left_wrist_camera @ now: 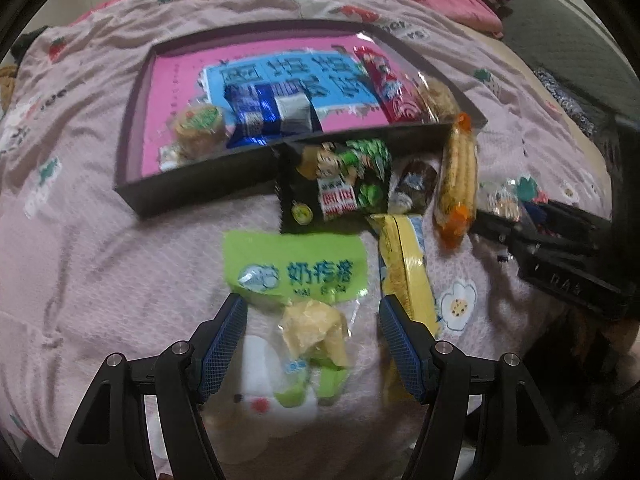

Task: Organize snacks
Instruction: 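Grasp the green-label bag with the left tool while the right tool grasps the pastry bag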

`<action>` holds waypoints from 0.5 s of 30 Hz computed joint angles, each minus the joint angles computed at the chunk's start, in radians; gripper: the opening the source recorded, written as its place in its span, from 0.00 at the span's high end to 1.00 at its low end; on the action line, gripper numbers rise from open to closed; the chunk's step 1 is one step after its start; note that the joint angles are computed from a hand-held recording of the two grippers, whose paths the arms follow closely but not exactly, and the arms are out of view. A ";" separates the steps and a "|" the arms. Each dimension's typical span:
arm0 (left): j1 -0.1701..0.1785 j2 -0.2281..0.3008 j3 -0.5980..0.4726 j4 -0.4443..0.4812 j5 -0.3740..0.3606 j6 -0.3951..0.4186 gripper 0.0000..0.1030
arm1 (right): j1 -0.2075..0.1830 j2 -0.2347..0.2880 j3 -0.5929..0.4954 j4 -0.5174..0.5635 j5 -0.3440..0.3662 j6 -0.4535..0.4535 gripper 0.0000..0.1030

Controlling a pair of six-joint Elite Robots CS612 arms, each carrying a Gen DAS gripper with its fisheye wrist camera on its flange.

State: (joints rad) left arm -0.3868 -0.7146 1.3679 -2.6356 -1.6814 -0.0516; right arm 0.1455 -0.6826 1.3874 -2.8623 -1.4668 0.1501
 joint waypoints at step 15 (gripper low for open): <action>0.021 -0.005 0.009 -0.065 -0.078 -0.022 0.58 | -0.023 -0.022 0.046 -0.123 0.028 0.088 0.59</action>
State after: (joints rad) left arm -0.3654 -0.7196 1.3771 -2.7006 -1.7592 -0.0731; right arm 0.1230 -0.7044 1.4331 -2.9850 -1.4387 0.2385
